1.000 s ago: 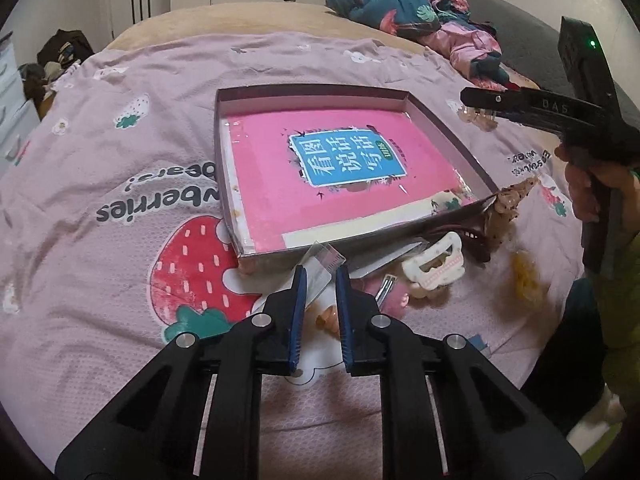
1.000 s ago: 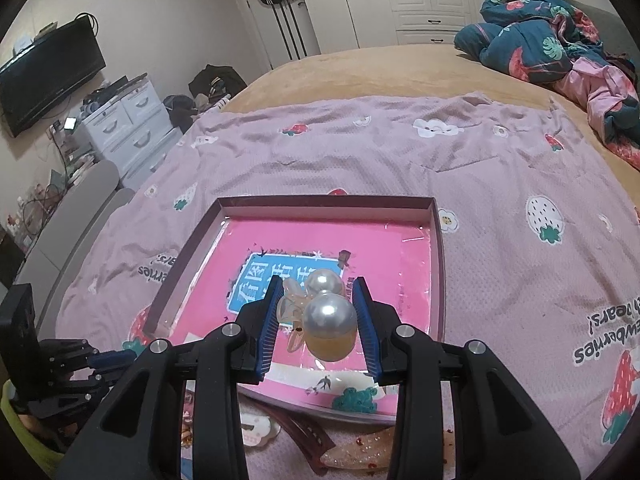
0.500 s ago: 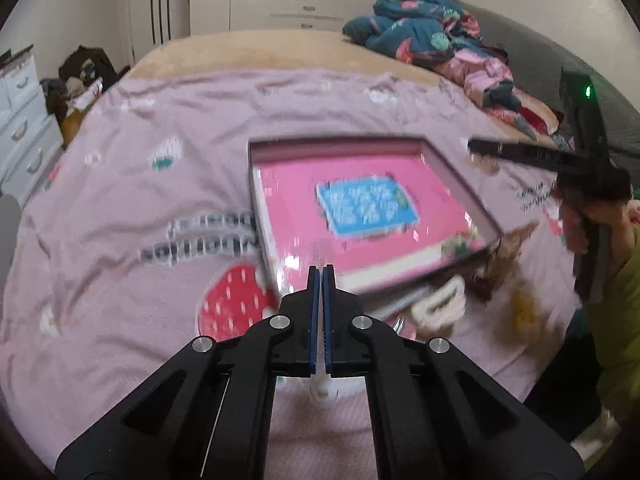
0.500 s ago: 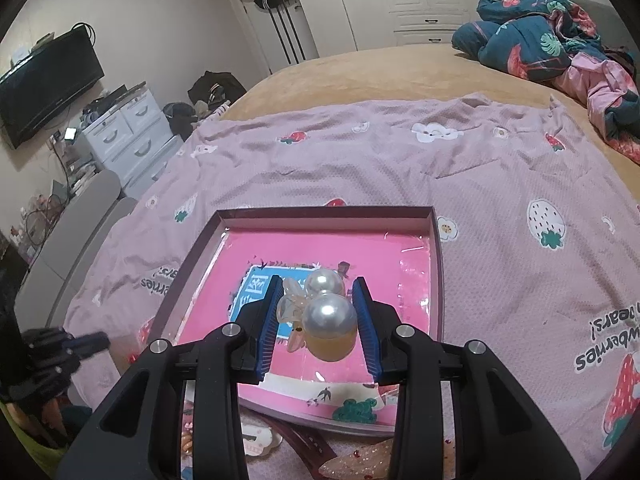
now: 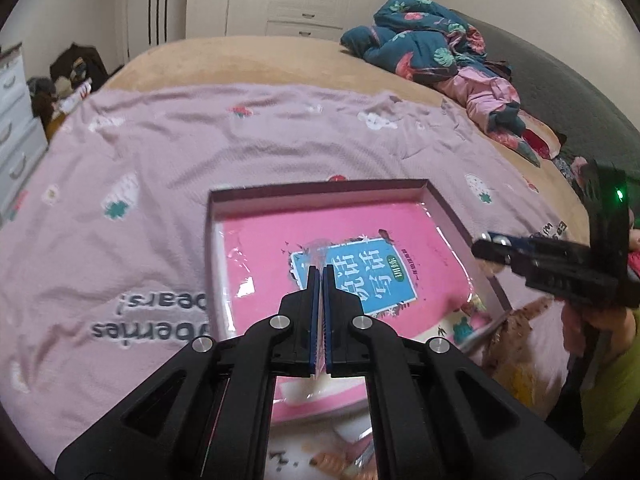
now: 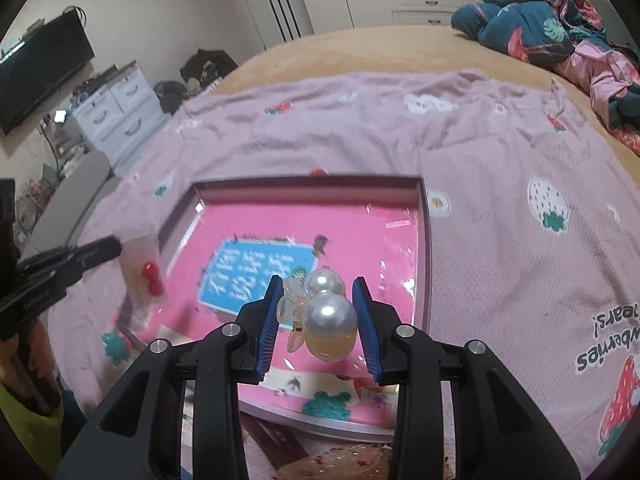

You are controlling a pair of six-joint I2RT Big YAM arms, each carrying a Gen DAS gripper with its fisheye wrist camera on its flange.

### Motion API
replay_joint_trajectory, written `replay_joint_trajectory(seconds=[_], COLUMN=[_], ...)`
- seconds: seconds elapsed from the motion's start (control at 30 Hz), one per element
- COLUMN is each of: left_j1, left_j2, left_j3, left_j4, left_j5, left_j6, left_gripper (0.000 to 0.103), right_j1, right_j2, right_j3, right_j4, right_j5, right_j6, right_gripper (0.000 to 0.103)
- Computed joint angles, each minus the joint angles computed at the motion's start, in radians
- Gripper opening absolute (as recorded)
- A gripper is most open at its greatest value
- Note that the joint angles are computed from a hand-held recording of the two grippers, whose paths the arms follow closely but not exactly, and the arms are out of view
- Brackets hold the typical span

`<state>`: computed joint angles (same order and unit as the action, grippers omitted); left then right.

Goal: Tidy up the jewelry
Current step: 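Open the left gripper to drop the bag in the box while the right gripper releases the pearl clip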

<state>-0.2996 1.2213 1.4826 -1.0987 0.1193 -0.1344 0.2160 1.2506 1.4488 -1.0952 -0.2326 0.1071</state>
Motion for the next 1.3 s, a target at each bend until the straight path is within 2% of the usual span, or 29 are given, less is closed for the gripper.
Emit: replay_joint_trajectory(seconds=[0.17,0.43,0.5,0.63,0.83,0.9,1.0,1.1,1.17,1.23,1.3], left_j1=[0.019,0.07,0.084,0.106,0.116,0.113,0.106,0.096,0.087,0.073,0.061], left_j2=[0.007,-0.007,-0.006,-0.013,-0.031,-0.049,-0.082,-0.125,-0.153,-0.184,-0.205], left_j3=[-0.039,-0.065,-0.072,-0.091,-0.115,-0.121,-0.121,-0.113,-0.107,-0.098,-0.089], left_j4=[0.034,0.028,0.025,0.017,-0.004,-0.011,-0.012,-0.021,-0.022,-0.03,-0.031], left_j5=[0.012,0.018,0.018,0.018,0.019,0.018,0.017,0.004,-0.008,-0.034,-0.05], left_j6=[-0.03,-0.053,-0.056,-0.064,-0.06,-0.064,-0.07,-0.085,-0.098,-0.114,-0.129], left_gripper=[0.0,0.0,0.0,0.0,0.003,0.008,0.022,0.043,0.064,0.071,0.086], right_j1=[0.01,0.023,0.021,0.017,-0.01,-0.017,-0.024,-0.033,-0.035,-0.034,-0.035], right_j2=[0.003,0.0,-0.01,-0.055,-0.136,-0.167,-0.209,-0.241,-0.265,-0.284,-0.308], right_j3=[-0.036,-0.07,-0.077,-0.092,-0.104,-0.104,-0.1,-0.09,-0.085,-0.081,-0.077], right_j4=[-0.009,-0.021,-0.021,-0.003,0.004,0.005,0.01,0.013,0.014,0.016,0.014], right_j5=[0.038,0.089,0.089,0.108,0.114,0.121,0.131,0.133,0.139,0.145,0.145], right_j6=[-0.022,-0.02,-0.011,-0.002,0.009,0.005,0.004,0.003,0.001,0.002,0.001], right_gripper=[0.034,0.036,0.041,0.059,0.069,0.071,0.077,0.08,0.083,0.084,0.085])
